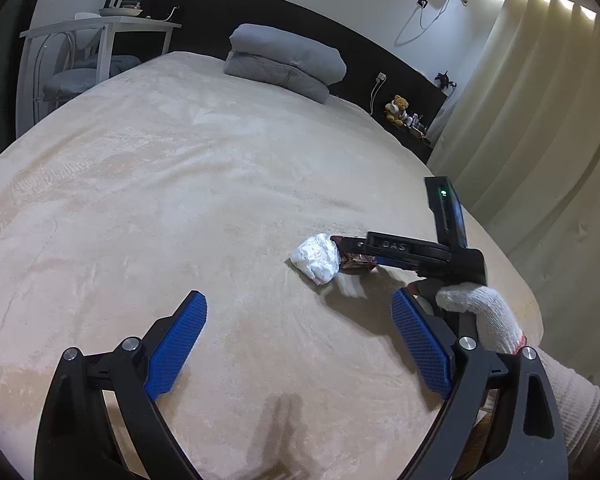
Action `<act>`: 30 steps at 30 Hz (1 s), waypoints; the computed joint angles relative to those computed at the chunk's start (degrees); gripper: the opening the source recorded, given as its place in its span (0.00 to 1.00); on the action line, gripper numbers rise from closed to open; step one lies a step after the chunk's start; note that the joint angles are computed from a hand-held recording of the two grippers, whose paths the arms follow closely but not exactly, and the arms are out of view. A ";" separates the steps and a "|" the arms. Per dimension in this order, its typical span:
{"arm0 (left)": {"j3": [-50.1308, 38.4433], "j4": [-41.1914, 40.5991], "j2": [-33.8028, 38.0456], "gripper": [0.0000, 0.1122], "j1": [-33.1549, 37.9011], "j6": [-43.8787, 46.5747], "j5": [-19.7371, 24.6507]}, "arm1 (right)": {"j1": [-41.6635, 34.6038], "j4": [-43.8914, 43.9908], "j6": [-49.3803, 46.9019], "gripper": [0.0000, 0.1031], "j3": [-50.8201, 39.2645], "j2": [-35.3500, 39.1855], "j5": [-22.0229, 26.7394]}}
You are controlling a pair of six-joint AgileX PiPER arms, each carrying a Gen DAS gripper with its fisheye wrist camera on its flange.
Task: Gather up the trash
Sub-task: 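Grasp the brown XUE packet with the right tool while the left tool grasps the white tissue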
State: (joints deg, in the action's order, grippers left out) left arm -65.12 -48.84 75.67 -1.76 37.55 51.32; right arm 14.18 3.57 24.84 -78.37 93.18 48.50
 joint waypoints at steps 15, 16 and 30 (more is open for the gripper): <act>-0.09 1.72 0.83 0.81 -1.67 -2.02 -0.75 | 0.44 -1.52 -0.45 0.60 0.53 -3.60 2.48; -0.11 2.32 1.04 0.81 -2.22 -2.57 -1.36 | -0.25 -0.03 -1.58 0.60 1.54 -5.18 2.46; -8.64 14.81 14.34 0.82 -19.00 -15.25 -12.89 | -13.39 14.46 -15.73 0.60 8.82 -23.77 10.65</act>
State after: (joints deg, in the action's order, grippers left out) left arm -73.76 -34.03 90.01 -20.76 22.30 38.43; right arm 0.79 18.03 9.11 -69.55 69.41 59.15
